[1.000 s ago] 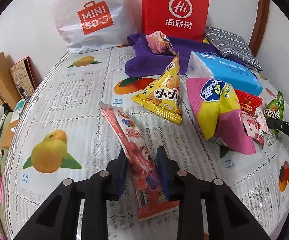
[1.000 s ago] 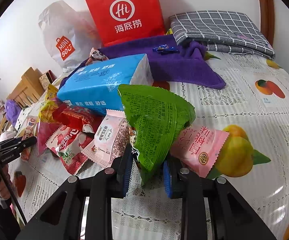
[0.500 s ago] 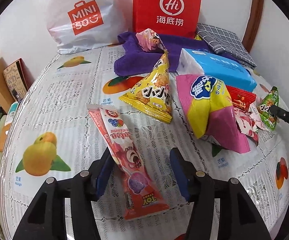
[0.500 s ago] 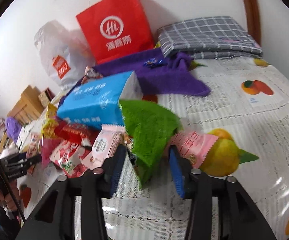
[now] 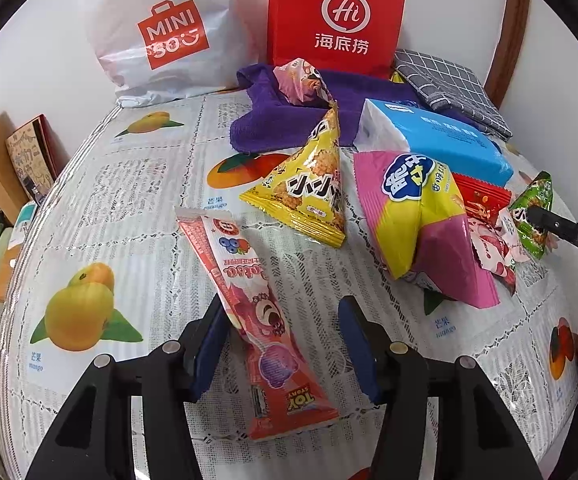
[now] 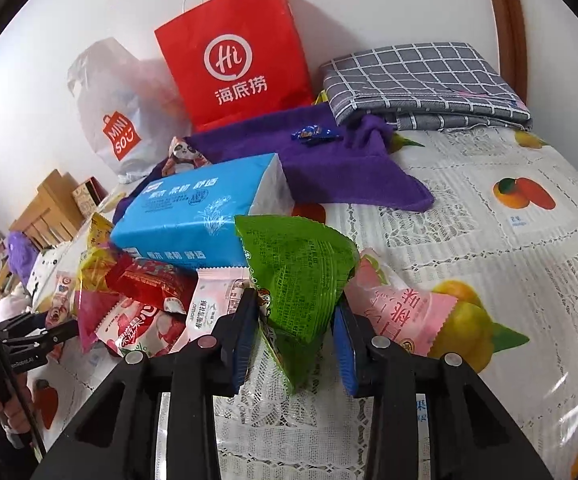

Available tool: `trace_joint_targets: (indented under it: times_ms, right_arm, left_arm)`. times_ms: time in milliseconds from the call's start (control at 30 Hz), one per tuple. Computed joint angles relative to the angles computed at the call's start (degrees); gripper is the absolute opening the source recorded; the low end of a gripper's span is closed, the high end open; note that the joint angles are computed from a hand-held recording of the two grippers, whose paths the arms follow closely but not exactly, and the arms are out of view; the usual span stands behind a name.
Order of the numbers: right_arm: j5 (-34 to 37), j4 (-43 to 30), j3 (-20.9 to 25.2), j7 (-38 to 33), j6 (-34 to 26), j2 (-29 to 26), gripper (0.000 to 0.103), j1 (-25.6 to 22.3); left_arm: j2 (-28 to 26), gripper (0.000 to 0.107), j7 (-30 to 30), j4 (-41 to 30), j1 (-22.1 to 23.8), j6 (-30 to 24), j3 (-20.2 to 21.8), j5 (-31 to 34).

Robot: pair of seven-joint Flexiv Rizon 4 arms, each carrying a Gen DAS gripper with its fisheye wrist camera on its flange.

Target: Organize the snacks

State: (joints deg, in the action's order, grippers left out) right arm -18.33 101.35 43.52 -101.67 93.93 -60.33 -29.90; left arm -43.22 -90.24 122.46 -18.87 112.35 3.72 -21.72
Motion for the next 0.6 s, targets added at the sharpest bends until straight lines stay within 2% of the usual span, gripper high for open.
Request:
trace_joint_targets:
  times_ms: [100,200,400,600]
  right_arm:
    - [-1.4,0.3,5.1,-3.2,-1.9,-2.5,0.035,-4.0]
    - [-1.6,1.1,7.7,-5.9,-1.9,-3.6,0.032,-6.0]
    - [-0.8,1.3,6.2,-5.3,-1.2,-2.5,0.030,-4.7]
    - [-1.8,2.0,8.5,-6.1,0.1,-4.0,0.029,-7.0]
  left_arm:
    - [0.1,0.051,-0.9,0.6,2.6,1.2,-2.2,1.8]
    - [0.1,0.051,-1.6,0.8,3.9,1.6,-3.1,2.9]
    - [0.0,0.051,-0.9,0.0,0.6,0.2,-0.4,0.9]
    - [0.0,0.049,-1.1,0.2,0.6,0.4,-0.3,0.7]
